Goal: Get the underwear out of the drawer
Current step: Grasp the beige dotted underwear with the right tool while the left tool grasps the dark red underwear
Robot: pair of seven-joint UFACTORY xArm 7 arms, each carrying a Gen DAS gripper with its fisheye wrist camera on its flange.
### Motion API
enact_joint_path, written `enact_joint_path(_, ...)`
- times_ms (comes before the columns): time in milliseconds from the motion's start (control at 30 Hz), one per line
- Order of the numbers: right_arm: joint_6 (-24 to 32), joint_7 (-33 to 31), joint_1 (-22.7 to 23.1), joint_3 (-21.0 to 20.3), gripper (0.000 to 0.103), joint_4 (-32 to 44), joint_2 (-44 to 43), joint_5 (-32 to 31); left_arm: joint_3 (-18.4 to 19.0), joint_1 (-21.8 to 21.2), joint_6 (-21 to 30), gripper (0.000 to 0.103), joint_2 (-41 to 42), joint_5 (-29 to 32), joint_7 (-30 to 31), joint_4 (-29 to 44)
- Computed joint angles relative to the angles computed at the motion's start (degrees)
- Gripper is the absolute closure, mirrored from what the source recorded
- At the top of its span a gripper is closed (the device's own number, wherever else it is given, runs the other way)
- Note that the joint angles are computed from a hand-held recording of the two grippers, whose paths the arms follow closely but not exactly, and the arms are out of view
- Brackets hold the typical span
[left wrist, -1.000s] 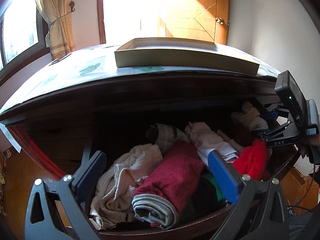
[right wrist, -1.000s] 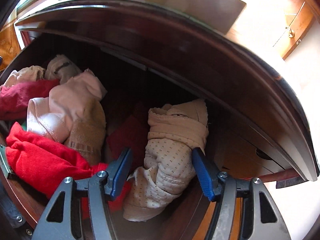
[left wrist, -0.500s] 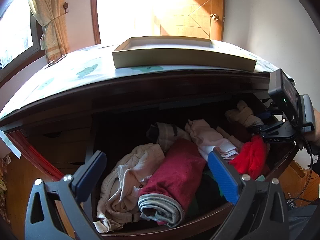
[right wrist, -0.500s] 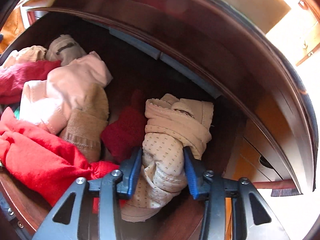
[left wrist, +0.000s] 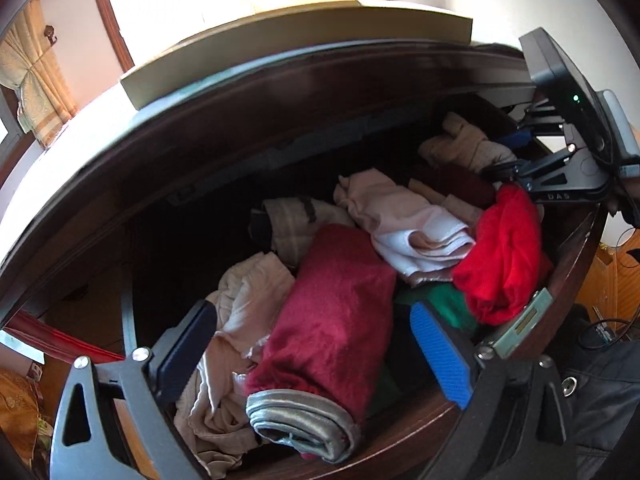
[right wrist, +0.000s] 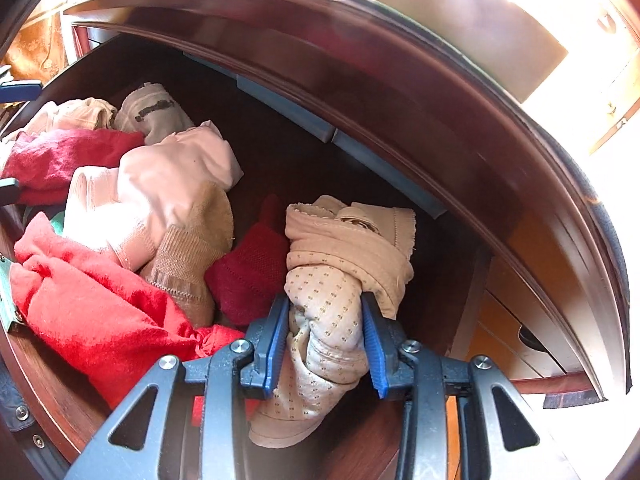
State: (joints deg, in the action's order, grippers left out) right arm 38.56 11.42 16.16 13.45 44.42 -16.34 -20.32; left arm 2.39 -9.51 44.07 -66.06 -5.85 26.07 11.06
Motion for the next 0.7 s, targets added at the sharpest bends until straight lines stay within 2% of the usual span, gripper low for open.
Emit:
enact_joint_path(33,-0.21,0.48,-0.1,0.32,0.065,0.78,1.5,-0.36,0.13,-0.01,-0.01,0.011,1.56,0.07,0.18,0.43)
enact_joint_path(67,0.29,-0.2,0.06,-0.02,0.065,1.47,2.15,0.05,0.54,-0.25,0.27,0.02,2.93,-0.1,0.52,0.96)
enact_joint_path(200,0.76,-0.8,0.4,-0.69,0.063,2.5,3.66,0.69,1.47,-1.1,1.07,0.023,5.07,-1.58,1.83,1.84)
enact_joint_path(267,1.83,-1.19,0.54,-1.08,0.059,3.31,4.37,1.59,1.92,-1.69,1.55,0.023,5.78,-2.25,2.82,2.14)
enact_joint_path(333,2.91,-0.66,0.46,-0.87,0.058,4.28,5.41,0.51,3.21,-2.14,2.09,0.027,6.81,-3.67,3.79,2.49)
enact_joint_path(433,3.2,1.08,0.7,-0.22,0.059,4.39,5.55,-2.46,4.16,-1.76,1.72,0.041,6.64,-5.77,4.64,1.85)
enact_joint_path(500,2.52,1.53,0.86,-0.6,0.062,4.02,5.22,-2.33,3.53,-0.4,1.35,0.057,5.67,-5.5,4.5,1.15)
enact_joint_path(700,0.78,3.91,0.71,-0.05,0.067,2.7,2.49,-2.91,4.69,0.41,0.56,0.069,2.62,-7.51,5.2,-0.74)
